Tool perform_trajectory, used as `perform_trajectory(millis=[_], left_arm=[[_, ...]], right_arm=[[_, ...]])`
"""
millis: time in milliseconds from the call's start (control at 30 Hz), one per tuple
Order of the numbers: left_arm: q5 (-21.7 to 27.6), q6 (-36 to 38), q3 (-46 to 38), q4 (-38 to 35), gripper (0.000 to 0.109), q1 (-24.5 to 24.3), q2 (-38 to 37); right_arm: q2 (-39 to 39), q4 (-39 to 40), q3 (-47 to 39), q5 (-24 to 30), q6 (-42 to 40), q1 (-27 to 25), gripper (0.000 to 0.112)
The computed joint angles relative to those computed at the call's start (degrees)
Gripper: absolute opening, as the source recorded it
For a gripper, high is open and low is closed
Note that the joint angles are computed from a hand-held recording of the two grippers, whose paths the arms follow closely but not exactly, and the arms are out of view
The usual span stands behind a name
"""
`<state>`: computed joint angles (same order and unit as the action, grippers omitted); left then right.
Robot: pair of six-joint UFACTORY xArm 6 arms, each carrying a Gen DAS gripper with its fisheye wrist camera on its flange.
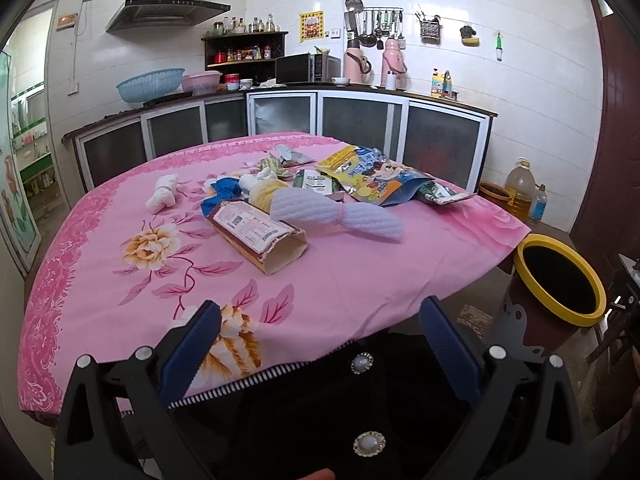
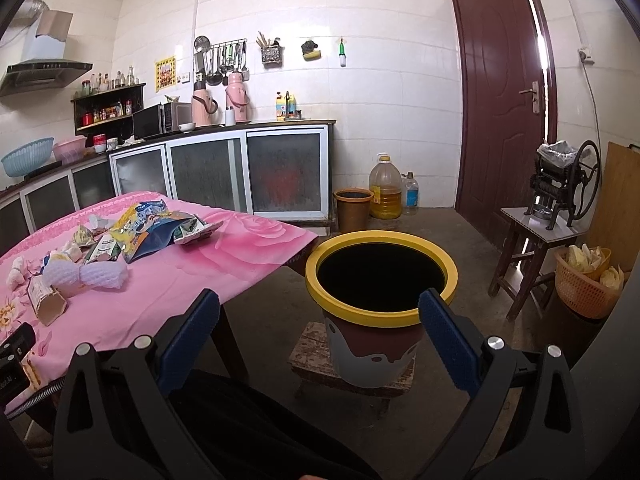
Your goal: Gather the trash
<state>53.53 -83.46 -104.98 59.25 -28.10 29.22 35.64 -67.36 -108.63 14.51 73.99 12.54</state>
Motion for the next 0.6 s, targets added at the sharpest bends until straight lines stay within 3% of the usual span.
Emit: perform_trajectory(millis=[600], left_arm=[[0.9,0.6,-0.8,-0.2,0.096,-0.1,0.2]], right_arm=[[-1.1,-4.7,0.9,-1.7,6.0,-1.1,0.096]])
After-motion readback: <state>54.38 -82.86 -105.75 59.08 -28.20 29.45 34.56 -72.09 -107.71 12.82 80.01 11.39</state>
